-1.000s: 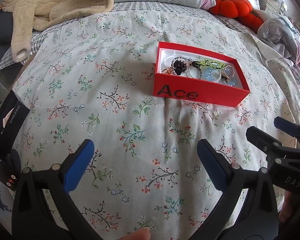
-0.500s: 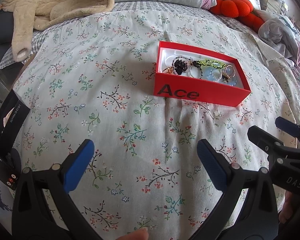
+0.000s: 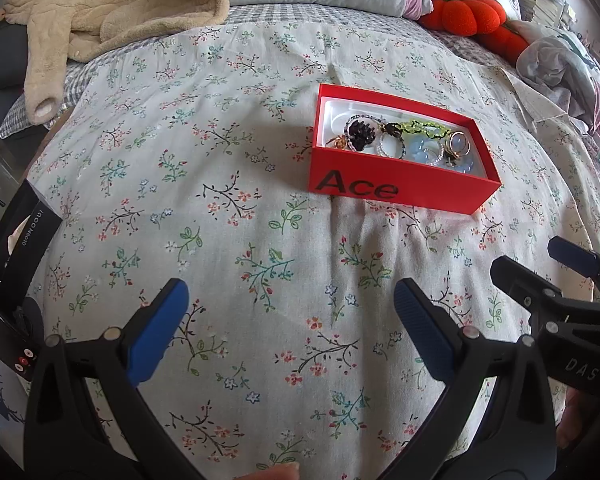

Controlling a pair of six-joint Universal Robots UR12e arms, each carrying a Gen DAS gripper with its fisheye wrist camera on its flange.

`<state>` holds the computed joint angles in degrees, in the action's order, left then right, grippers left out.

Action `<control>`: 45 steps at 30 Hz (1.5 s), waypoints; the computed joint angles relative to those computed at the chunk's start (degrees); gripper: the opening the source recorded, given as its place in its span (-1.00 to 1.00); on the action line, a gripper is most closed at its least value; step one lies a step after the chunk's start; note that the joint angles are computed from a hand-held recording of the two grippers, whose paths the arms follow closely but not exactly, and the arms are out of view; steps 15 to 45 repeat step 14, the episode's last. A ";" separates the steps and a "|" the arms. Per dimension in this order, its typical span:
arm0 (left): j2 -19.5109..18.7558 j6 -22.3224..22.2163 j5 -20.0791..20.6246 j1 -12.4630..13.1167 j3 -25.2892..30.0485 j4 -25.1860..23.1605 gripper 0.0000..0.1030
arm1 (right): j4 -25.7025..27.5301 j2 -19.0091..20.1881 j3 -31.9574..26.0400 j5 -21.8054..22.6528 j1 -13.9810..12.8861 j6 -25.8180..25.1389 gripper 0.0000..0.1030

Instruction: Organize jewelry

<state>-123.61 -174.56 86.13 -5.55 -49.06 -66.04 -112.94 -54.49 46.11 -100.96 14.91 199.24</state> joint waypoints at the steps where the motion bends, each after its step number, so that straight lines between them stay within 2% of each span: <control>1: 0.00 -0.04 0.03 -0.01 0.00 0.00 0.98 | 0.00 0.00 0.00 0.00 0.00 0.00 0.81; 45: -0.01 -0.04 -0.44 0.09 0.31 -0.79 0.98 | 0.26 -0.04 0.06 0.09 0.05 0.55 0.81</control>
